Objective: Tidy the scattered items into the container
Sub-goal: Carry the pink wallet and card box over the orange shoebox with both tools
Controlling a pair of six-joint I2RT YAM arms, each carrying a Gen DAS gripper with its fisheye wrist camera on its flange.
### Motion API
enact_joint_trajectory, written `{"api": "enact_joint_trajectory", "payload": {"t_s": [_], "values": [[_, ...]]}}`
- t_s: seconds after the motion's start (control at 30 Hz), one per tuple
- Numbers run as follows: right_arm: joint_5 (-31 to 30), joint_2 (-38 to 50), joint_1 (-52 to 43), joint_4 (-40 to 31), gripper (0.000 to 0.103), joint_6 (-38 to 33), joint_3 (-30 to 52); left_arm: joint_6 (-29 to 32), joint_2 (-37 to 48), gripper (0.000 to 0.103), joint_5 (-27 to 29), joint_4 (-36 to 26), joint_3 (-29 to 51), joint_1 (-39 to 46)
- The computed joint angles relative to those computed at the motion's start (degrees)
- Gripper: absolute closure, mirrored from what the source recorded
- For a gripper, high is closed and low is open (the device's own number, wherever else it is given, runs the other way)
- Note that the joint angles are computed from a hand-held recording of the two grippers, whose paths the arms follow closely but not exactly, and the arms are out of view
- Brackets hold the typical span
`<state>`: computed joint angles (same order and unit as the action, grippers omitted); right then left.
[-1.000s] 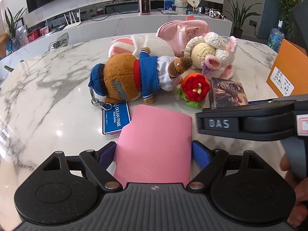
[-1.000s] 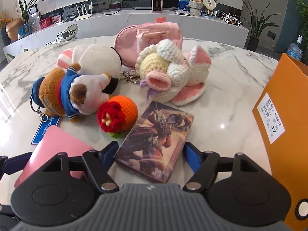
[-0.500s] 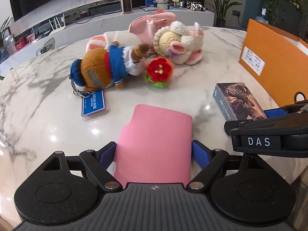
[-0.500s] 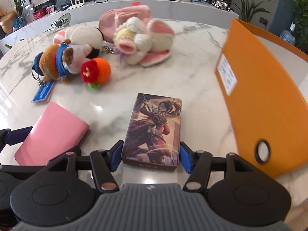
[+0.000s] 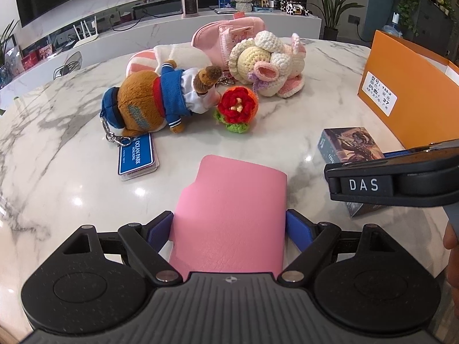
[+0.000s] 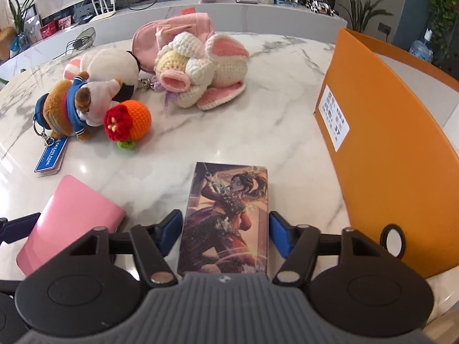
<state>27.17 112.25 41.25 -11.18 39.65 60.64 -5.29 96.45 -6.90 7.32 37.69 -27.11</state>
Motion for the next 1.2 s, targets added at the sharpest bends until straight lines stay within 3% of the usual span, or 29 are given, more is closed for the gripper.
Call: {"api": "enact_joint_trajectory", "payload": {"t_s": [0.2,0.53,0.87,1.2], "values": [[-0.5,-1.1,0.1,1.1,0.042,0.1,-1.4,0.7,-1.1,0.006,-1.5,-1.2,0.0,-1.4],[2.8,-10.3,2.9,3.2,0.042,1.3,-7.9,0.4,-11.5,0.006,-7.2,-4.9,-2.5,-5.9],[8.6,-27.4,5.7,3.5,0.042,3.6,-17.2,-1.0,-19.3,0.006,-13.2,-10.3,1.1,-14.1],[10.8,-48.9,-2.1,-1.6,0.042,-0.6,-25.0,-0.1,-13.0,0.006,-12.2,-10.9,13.7,-21.4]]}}
